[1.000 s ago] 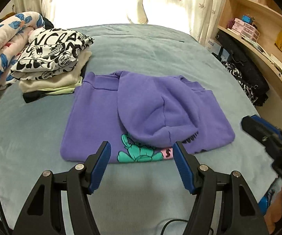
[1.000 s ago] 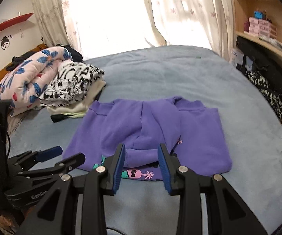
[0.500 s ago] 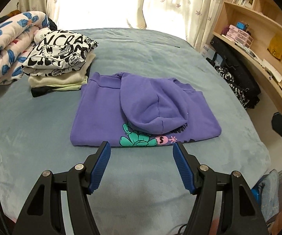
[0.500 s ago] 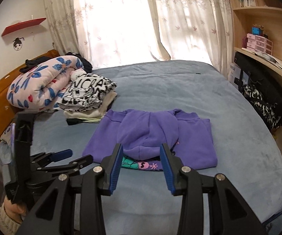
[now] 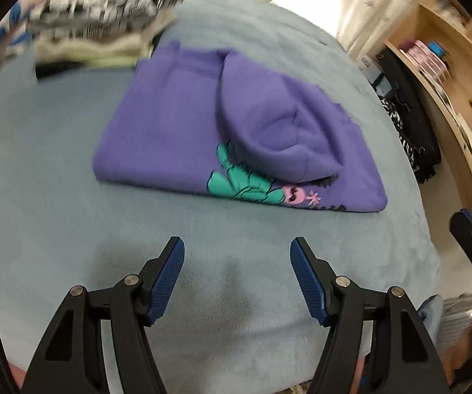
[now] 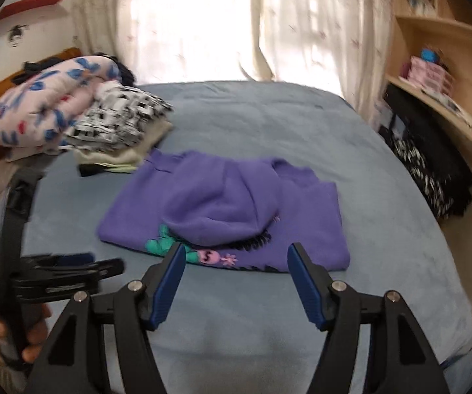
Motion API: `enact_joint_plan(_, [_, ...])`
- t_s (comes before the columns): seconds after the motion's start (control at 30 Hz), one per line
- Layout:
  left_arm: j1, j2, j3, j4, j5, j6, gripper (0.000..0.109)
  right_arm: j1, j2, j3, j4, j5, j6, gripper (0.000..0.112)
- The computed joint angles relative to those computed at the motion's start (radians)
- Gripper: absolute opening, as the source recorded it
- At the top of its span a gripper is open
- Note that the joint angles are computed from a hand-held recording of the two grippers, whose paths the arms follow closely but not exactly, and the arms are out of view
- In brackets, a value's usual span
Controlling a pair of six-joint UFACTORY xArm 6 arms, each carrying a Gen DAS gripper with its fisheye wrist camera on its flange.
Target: Fold large clothes
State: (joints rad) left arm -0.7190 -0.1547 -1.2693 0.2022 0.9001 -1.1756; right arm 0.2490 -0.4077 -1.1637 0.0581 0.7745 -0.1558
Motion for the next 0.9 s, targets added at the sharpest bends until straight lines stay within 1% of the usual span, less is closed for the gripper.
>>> enact_joint_plan(0.07, [0.02,-0.001,0.047,-0.024,-0.052,-0.007,0.066,0.0,0.013,0.041,-0.044,-0.073,0.054,0.065])
enact_joint_plan(0.17, [0.048,0.006,0.107,-0.056,-0.134,-0.015,0.066,0.006,0.041,0.071,-0.076,-0.14,0.101,0.064])
enact_joint_plan(0.3, [0.089,0.017,0.185,-0.115,-0.269,-0.012,0.066,0.011,0.07,0.08,-0.001,-0.197,0.054,0.064])
enact_joint_plan(0.33, [0.095,0.023,0.193,-0.121,-0.291,-0.012,0.066,0.013,0.076,0.082,0.01,-0.214,0.046,0.064])
enact_joint_plan(0.37, [0.104,0.027,0.213,-0.135,-0.336,-0.011,0.066,0.017,0.083,0.085,0.011,-0.237,0.042,0.064])
enact_joint_plan(0.4, [0.116,0.029,0.244,-0.161,-0.407,-0.007,0.066,0.02,0.09,0.084,0.006,-0.246,0.043,0.064])
enact_joint_plan(0.43, [0.123,0.032,0.263,-0.183,-0.455,0.003,0.066,0.023,0.102,0.079,0.005,-0.254,0.036,0.064])
enact_joint_plan(0.5, [0.143,0.043,0.319,-0.244,-0.592,0.016,0.066,0.027,0.122,0.07,0.011,-0.253,0.028,0.064])
enact_joint_plan(0.57, [0.155,0.061,0.338,-0.258,-0.657,0.005,0.066,0.03,0.145,0.053,0.04,-0.233,0.008,0.064])
enact_joint_plan(0.63, [0.168,0.084,0.347,-0.257,-0.716,-0.003,0.066,0.032,0.163,0.045,0.048,-0.224,0.007,0.064])
enact_joint_plan(0.7, [0.181,0.102,0.349,-0.206,-0.765,-0.047,0.066,0.033,0.175,0.044,0.059,-0.227,0.0,0.064])
enact_joint_plan(0.77, [0.197,0.122,0.341,-0.156,-0.794,-0.083,0.066,0.036,0.188,0.043,0.047,-0.238,0.011,0.064])
enact_joint_plan(0.9, [0.22,0.16,0.311,-0.189,-0.815,-0.04,0.065,0.042,0.229,0.017,0.038,-0.249,0.029,0.064])
